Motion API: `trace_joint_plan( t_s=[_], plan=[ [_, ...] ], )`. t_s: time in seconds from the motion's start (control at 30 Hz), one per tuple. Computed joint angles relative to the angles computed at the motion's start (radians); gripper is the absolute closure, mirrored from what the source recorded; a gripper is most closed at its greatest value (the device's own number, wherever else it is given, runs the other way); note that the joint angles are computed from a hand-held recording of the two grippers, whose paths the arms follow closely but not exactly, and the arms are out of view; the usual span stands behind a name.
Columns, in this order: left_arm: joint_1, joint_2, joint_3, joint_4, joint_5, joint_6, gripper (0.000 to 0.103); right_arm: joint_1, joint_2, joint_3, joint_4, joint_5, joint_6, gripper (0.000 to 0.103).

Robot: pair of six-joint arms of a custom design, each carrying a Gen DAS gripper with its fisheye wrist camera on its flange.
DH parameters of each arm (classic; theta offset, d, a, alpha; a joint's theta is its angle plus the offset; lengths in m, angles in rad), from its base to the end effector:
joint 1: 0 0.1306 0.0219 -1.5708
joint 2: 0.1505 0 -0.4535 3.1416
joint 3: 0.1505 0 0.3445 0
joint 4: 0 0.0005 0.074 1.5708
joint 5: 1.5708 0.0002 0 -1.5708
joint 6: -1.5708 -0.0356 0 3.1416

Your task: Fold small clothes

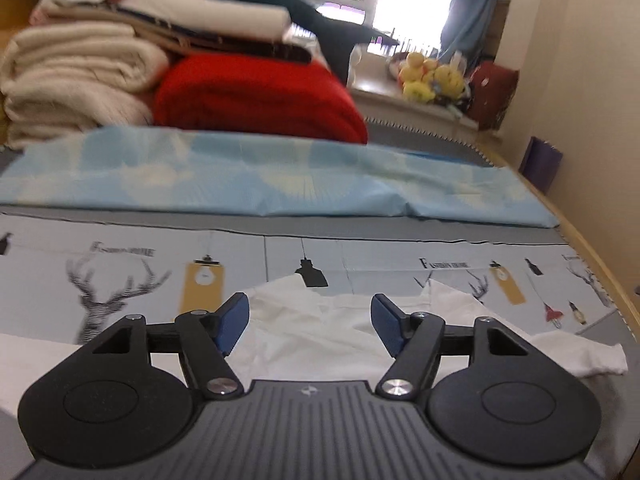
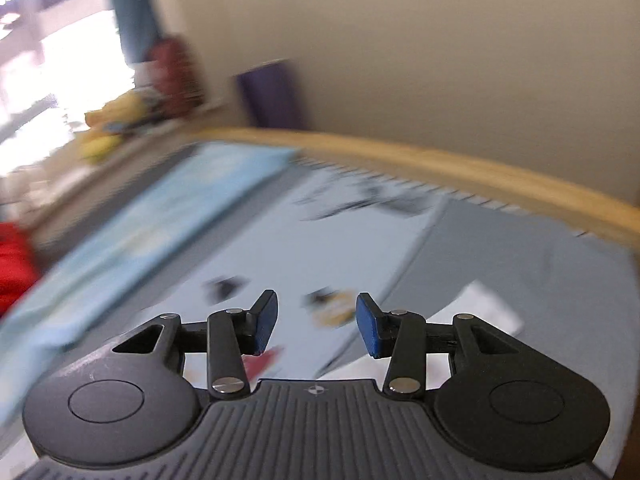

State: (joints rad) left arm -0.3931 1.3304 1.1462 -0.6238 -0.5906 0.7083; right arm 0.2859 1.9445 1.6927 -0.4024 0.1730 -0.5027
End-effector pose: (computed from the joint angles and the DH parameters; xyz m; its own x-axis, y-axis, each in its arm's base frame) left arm 0.3688 -0.1320 0.4442 -0.4829 -0.3847 -0.7866 -0.4627 0.8748 -0.1438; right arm 0.6437 0.1823 0.3708 -0.5823 0.3235 -0.7458 0.1527 0.9446 0.2905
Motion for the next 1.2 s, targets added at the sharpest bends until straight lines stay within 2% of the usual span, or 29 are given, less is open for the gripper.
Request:
trace_joint_plan(
  t_s=[0.03,0.13,0.23,0.27,0.37,0.47,0.57,0.67,0.73,0.77,0.8,0.83,0.87,0.93,0.97,1.03,1.07,1.1,1.2],
  plan=[
    [-0.031,-0.024,-0.006,-0.034,-0.032,0.017,0.023,0.006,-0.043,-0.042,-0.001,-0.070,0.017,0.058],
    [-0.145,-0.094,-0.045,-0.135,-0.115,0.117,0.021,0.016,-0.140,-0.134,-0.038,-0.211,0.068,0.058],
    [-0.271,-0.129,-0.089,-0.284,-0.153,0.349,0.021,0.042,-0.270,-0.286,-0.076,-0.290,0.124,0.058],
    [-0.305,-0.132,-0.107,-0.312,-0.146,0.417,0.021,0.048,-0.304,-0.338,-0.083,-0.312,0.155,0.058],
    [-0.408,-0.121,-0.185,-0.350,-0.128,0.618,0.021,0.068,-0.383,-0.480,-0.083,-0.312,0.193,0.058],
    [-0.427,-0.098,-0.228,-0.384,0.021,0.732,0.027,0.070,-0.372,-0.576,-0.068,-0.300,0.203,0.058],
    [-0.419,-0.110,-0.280,-0.305,0.114,0.713,0.028,0.100,-0.333,-0.617,-0.123,-0.279,0.205,0.057],
    [-0.413,-0.079,-0.294,-0.333,0.190,0.718,0.032,0.110,-0.293,-0.614,-0.143,-0.293,0.238,0.059],
    [-0.404,-0.073,-0.322,-0.310,0.260,0.722,0.038,0.130,-0.271,-0.613,-0.170,-0.248,0.287,0.059],
    [-0.405,-0.066,-0.335,-0.294,0.294,0.729,0.039,0.136,-0.258,-0.610,-0.192,-0.237,0.305,0.063],
    [-0.406,-0.058,-0.348,-0.277,0.320,0.732,0.044,0.139,-0.256,-0.618,-0.189,-0.223,0.320,0.068],
    [-0.409,-0.047,-0.359,-0.267,0.353,0.725,0.058,0.146,-0.265,-0.630,-0.175,-0.208,0.340,0.088],
    [-0.423,-0.035,-0.367,-0.269,0.361,0.723,0.064,0.143,-0.276,-0.633,-0.185,-0.243,0.350,0.098],
    [-0.444,-0.038,-0.365,-0.292,0.329,0.709,0.098,0.137,-0.300,-0.634,-0.232,-0.278,0.343,0.098],
    [-0.453,-0.059,-0.374,-0.292,0.319,0.731,0.098,0.136,-0.315,-0.640,-0.250,-0.282,0.351,0.099],
    [-0.479,-0.078,-0.369,-0.360,0.274,0.800,0.098,0.136,-0.356,-0.659,-0.280,-0.286,0.380,0.099],
    [-0.488,-0.093,-0.376,-0.367,0.269,0.829,0.098,0.135,-0.365,-0.663,-0.289,-0.287,0.393,0.099],
    [-0.489,-0.100,-0.388,-0.348,0.283,0.837,0.098,0.130,-0.367,-0.665,-0.299,-0.288,0.405,0.098],
    [-0.493,-0.096,-0.400,-0.313,0.340,0.791,0.098,0.126,-0.348,-0.668,-0.292,-0.273,0.397,0.098]
  ],
)
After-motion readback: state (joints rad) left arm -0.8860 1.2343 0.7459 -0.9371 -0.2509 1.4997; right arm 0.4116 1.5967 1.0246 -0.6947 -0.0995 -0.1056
